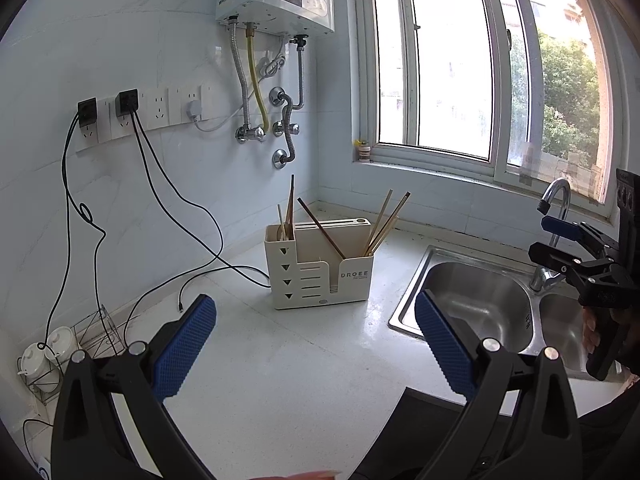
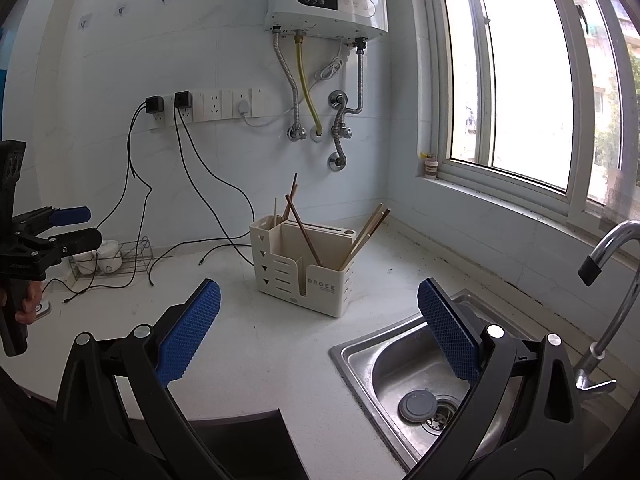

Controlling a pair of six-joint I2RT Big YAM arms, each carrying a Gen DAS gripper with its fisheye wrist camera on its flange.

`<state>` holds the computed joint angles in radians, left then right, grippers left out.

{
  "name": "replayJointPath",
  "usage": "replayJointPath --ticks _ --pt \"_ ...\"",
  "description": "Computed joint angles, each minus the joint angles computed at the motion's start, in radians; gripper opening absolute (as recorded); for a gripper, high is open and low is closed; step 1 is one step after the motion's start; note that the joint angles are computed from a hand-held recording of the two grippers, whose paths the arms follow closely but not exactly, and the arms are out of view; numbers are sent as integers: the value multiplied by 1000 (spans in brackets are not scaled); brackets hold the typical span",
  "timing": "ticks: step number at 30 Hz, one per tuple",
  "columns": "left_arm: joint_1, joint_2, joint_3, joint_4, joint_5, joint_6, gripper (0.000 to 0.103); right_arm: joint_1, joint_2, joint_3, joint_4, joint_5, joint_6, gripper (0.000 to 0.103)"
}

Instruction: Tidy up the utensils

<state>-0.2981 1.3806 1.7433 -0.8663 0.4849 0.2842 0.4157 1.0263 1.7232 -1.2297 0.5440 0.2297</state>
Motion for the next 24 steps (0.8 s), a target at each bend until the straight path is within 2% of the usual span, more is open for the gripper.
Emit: replayJointPath --ticks 8,17,24 --pt "-4 2 9 -12 2 13 98 1 5 5 -10 16 9 95" --pt "-19 -5 6 13 -28 6 98 3 8 4 -16 16 14 95" --pt "-20 -5 12 14 -19 3 98 2 7 8 -12 15 7 95"
